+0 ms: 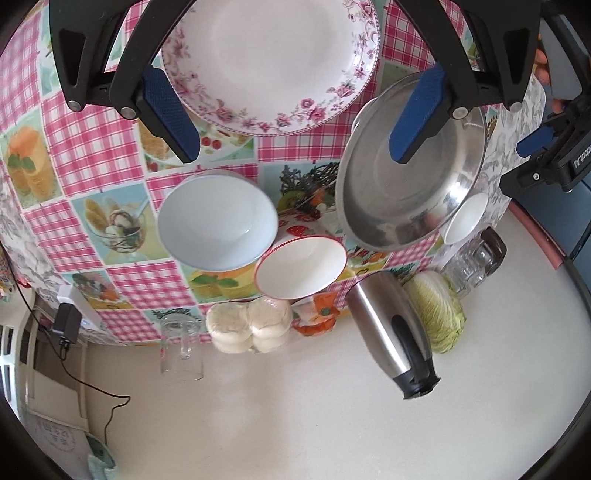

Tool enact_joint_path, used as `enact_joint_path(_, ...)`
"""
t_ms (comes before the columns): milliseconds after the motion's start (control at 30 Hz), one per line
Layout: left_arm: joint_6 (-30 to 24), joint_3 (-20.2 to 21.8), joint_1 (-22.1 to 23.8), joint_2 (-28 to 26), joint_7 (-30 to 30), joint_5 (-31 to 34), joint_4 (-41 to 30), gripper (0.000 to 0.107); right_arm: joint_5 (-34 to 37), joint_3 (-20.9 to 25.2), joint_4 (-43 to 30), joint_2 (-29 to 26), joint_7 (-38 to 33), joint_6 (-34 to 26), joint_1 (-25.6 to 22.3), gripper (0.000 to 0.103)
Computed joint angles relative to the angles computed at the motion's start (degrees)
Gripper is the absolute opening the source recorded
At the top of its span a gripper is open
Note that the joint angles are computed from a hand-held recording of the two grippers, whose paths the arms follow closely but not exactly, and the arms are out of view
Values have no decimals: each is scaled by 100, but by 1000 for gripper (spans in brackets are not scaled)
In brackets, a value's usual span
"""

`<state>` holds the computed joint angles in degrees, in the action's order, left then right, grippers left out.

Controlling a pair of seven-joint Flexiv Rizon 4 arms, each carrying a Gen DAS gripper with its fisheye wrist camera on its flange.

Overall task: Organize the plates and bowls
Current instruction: 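Move the left tool to the pink-floral plate rim and close on it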

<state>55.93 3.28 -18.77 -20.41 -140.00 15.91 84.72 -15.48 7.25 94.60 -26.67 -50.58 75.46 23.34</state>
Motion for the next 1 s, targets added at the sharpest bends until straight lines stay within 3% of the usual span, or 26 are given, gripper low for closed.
enact_joint_path(167, -186, -326, 23, -179, 752, -380, -231, 103, -105, -227, 193, 170, 302, -76, 35, 102)
enact_joint_path(267, 23, -642, 184, -266, 1328, -1133, -85, 103, 56, -103, 190, 201, 374, -317, -138, 102)
enact_joint_path(367, -178, -799, 235, -364, 1688, -1788, -52, 103, 201, -41, 125, 237, 450, -903, -259, 102)
enact_joint_path(467, -579, -798, 165, -465, 1806, -2083, -153, 103, 667, 194, -19, 212, 284, -1418, -518, 102)
enact_joint_path(633, -1132, -699, -34, -546, 1738, -2027, -363, 103, 1414, 369, -152, 208, 172, -2002, -790, 102)
enact_joint_path(900, -1937, -788, -52, -738, 1877, -2247, -595, 103, 2340, 594, -292, 88, -282, -2394, -1017, 102)
enact_joint_path(1000, -2101, -806, -37, -803, 1905, -2348, -610, 103, 2572, 609, -346, 53, -364, -2436, -1053, 94)
